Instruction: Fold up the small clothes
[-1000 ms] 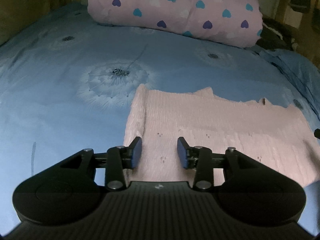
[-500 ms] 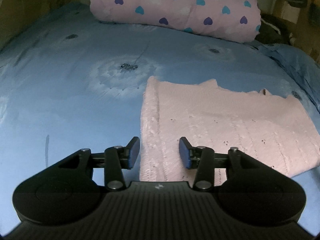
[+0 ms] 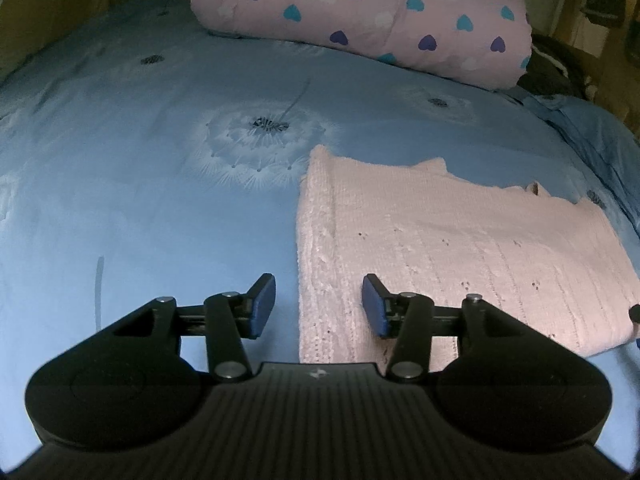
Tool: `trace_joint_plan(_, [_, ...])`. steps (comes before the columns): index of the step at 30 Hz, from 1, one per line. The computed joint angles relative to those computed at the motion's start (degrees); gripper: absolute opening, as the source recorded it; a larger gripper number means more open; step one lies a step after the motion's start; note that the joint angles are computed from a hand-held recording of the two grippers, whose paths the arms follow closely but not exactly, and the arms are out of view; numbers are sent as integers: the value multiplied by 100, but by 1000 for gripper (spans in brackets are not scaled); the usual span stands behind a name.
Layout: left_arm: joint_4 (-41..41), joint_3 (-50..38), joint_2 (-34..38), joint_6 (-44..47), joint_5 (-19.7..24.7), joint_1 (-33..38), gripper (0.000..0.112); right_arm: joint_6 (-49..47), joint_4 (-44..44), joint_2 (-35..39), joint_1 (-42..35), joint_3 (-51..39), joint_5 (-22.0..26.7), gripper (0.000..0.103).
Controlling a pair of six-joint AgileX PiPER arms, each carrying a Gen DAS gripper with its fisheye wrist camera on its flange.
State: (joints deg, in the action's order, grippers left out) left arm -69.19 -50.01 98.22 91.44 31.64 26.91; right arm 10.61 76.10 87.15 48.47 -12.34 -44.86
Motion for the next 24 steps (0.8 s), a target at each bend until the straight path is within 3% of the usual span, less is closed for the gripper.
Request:
trace_joint_plan(6, [-170, 79, -7, 132, -205, -132, 55, 1089, -1437, 384, -680, -57, -24, 86])
trace_joint_plan(11, [-420, 145, 23, 419, -358, -215, 56, 2204, -2671, 867, -1092, -74, -423, 86])
trace_joint_plan(16, [-283, 52, 84, 139, -368, -258, 56, 2331, -2927, 1222, -1185, -239, -702, 87])
trace_joint_plan(24, [-263, 33, 84, 65, -480, -360, 57, 3042, -4064, 1792, -1781, -398, -1340, 86])
